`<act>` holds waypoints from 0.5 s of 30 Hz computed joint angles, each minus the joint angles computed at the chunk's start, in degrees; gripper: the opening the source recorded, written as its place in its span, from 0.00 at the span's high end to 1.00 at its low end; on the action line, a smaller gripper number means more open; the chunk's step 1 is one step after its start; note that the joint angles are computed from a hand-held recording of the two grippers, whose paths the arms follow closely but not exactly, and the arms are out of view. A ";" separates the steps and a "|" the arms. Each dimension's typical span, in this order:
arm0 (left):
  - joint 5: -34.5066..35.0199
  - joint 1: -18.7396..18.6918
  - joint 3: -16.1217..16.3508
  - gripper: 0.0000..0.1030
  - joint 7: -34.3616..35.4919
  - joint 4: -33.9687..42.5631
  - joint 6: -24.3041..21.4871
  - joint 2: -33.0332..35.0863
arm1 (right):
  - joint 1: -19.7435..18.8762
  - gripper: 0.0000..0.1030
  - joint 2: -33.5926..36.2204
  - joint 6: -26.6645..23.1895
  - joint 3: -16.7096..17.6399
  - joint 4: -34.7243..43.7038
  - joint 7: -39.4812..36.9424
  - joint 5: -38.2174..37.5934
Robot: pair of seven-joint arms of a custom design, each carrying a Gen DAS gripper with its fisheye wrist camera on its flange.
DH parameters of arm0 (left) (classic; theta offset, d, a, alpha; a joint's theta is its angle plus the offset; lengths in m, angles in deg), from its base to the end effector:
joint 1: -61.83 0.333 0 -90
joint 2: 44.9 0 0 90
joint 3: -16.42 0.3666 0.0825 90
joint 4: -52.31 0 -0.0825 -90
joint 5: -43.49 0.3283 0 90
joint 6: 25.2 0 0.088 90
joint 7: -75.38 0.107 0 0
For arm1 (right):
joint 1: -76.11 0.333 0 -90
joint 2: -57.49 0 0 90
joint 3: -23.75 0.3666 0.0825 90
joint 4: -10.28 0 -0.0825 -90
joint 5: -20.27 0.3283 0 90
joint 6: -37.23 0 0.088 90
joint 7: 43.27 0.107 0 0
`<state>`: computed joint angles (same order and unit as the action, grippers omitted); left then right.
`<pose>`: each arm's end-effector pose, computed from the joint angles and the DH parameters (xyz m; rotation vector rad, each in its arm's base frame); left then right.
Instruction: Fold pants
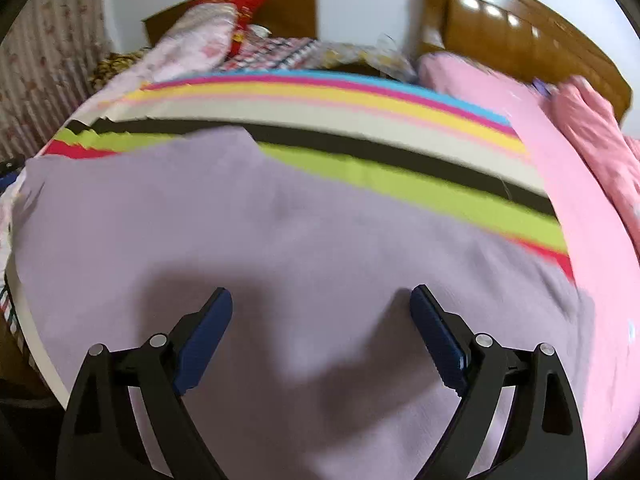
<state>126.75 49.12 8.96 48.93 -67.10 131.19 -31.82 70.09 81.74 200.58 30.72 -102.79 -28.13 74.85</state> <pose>0.5165 -0.2248 0.4258 -2.0523 1.3272 -0.7995 0.6186 -0.0422 0.3746 -2.1548 1.3736 -0.4201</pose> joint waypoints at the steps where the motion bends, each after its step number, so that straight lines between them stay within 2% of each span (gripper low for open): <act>1: -1.63 -0.47 -1.12 0.19 4.02 2.15 1.75 2.25 | -1.04 0.15 -0.68 -0.59 0.55 -1.09 -1.25 1.23; 4: -8.03 -2.61 -2.33 0.19 14.77 6.77 3.84 7.85 | -4.21 0.15 -3.77 -5.00 1.23 -4.96 -8.91 6.22; 6: -14.03 -3.43 -2.70 0.19 20.88 8.30 2.19 10.29 | -4.91 0.15 -6.12 -4.40 0.94 -9.08 -17.02 10.10; 7: -17.65 -3.64 -2.96 0.19 24.01 8.94 0.43 11.36 | -4.80 0.14 -6.33 -3.84 -0.41 -10.44 -18.34 9.79; 8: -19.12 -4.02 -2.79 0.19 25.02 9.32 -0.84 12.18 | -5.46 0.14 -6.48 -5.03 -1.21 -10.93 -20.18 11.23; 9: -16.57 -6.09 -0.62 0.15 22.97 9.42 -0.92 12.27 | -7.37 0.14 -6.76 -8.55 -1.52 -11.00 -23.65 14.73; 10: -17.15 -6.82 -0.12 0.13 23.97 9.86 -1.43 12.65 | -7.92 0.14 -7.33 -10.54 -2.28 -11.34 -25.02 15.94; 13: -22.72 -9.82 0.33 0.13 28.07 12.55 -7.18 13.79 | -7.79 0.14 -8.92 -11.52 -4.49 -12.62 -29.64 19.81; 14: -24.03 -10.23 0.60 0.13 28.00 12.80 -7.32 13.65 | -7.42 0.14 -9.17 -11.45 -5.17 -12.47 -30.29 21.06; 15: -24.30 -10.49 0.92 0.13 26.94 12.90 -5.53 13.23 | -7.34 0.14 -9.59 -11.73 -5.77 -12.27 -31.74 23.42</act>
<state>102.46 38.62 9.89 75.88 -54.20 125.66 -18.59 62.75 72.15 188.85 24.94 -115.06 -59.87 98.27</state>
